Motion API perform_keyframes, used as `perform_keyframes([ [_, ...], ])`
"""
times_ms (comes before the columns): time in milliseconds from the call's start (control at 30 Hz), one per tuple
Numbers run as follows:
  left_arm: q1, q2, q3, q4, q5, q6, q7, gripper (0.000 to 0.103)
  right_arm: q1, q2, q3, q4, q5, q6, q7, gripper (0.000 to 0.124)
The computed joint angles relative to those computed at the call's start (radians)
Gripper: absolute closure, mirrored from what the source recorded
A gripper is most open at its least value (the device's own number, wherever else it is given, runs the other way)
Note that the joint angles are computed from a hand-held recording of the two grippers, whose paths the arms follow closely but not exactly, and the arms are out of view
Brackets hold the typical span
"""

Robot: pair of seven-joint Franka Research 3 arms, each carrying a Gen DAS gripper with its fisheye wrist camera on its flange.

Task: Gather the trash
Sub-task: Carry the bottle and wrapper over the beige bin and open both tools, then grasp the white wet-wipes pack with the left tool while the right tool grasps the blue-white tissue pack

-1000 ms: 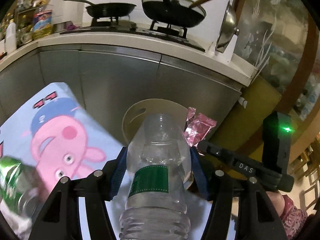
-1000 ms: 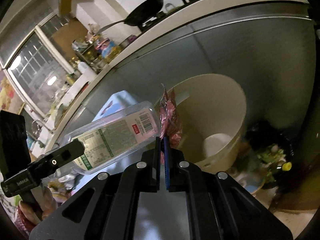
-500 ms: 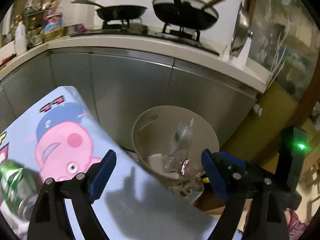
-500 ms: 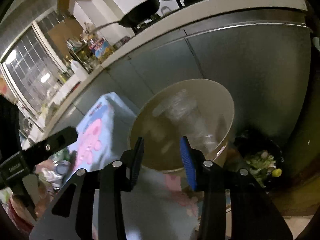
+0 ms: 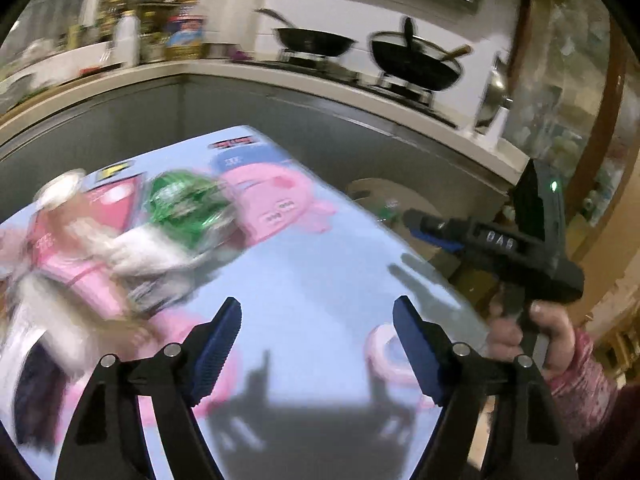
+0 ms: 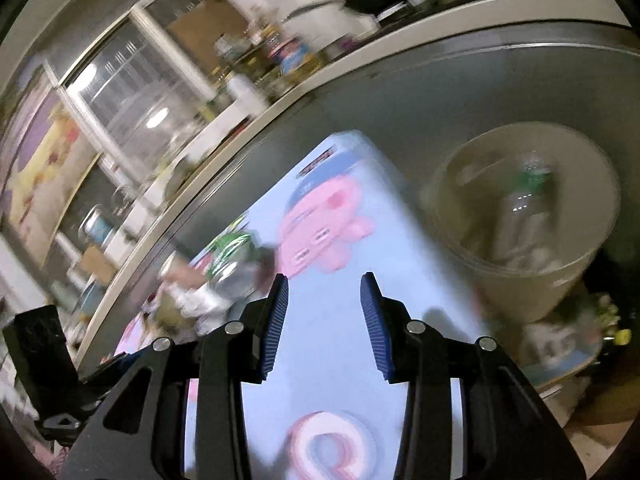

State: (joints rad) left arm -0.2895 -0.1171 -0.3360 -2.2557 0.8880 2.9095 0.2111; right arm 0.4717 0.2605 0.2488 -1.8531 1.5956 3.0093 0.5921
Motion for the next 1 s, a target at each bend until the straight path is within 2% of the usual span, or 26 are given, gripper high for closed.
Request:
perform_keyframes([
  [133,0.025,-0.214,0.001,-0.201,-0.043,-0.051,-0.051,0.026,0.054,0.05,0.027,0.052,-0.225,-0.035,0.153,0.086],
  [233,0.052,-0.354,0.007,-0.33,-0.117,-0.055,-0.072,0.026,0.096,0.093,0.046,0.096,-0.395,-0.045,0.245,0.086],
  [300,0.078,-0.413,0.008,-0.39,-0.16,-0.024,-0.092,0.026,0.124,0.121,0.048,0.127,-0.502,-0.048,0.306,0.086],
  [433,0.146,-0.484,-0.013,-0.461,-0.206,0.065,-0.124,0.026,0.203,0.192,0.013,0.219,-0.731,-0.069,0.469,0.086],
  [600,0.182,-0.461,-0.014,-0.465,-0.275,0.15,-0.088,0.026,0.249,0.271,-0.016,0.339,-0.909,-0.085,0.628,0.086],
  [667,0.197,-0.431,-0.015,-0.451,-0.304,0.179,-0.071,0.026,0.28,0.302,-0.049,0.383,-0.993,-0.091,0.693,0.087],
  [733,0.183,-0.399,0.017,-0.452,-0.343,0.22,-0.041,0.027,0.291,0.341,-0.068,0.442,-1.066,-0.147,0.74,0.118],
  [767,0.173,-0.374,0.031,-0.44,-0.363,0.233,-0.026,0.028,0.288,0.347,-0.067,0.445,-1.087,-0.154,0.755,0.123],
  [833,0.154,-0.321,0.052,-0.407,-0.4,0.235,0.009,0.03,0.274,0.33,-0.043,0.399,-1.102,-0.095,0.759,0.123],
  [933,0.126,-0.252,0.074,-0.358,-0.465,0.203,0.056,0.031,0.241,0.312,-0.003,0.355,-1.132,-0.066,0.758,0.123],
  [1000,0.083,-0.203,0.114,-0.339,-0.529,0.222,0.087,0.034,0.203,0.306,0.041,0.335,-1.126,-0.063,0.747,0.123],
])
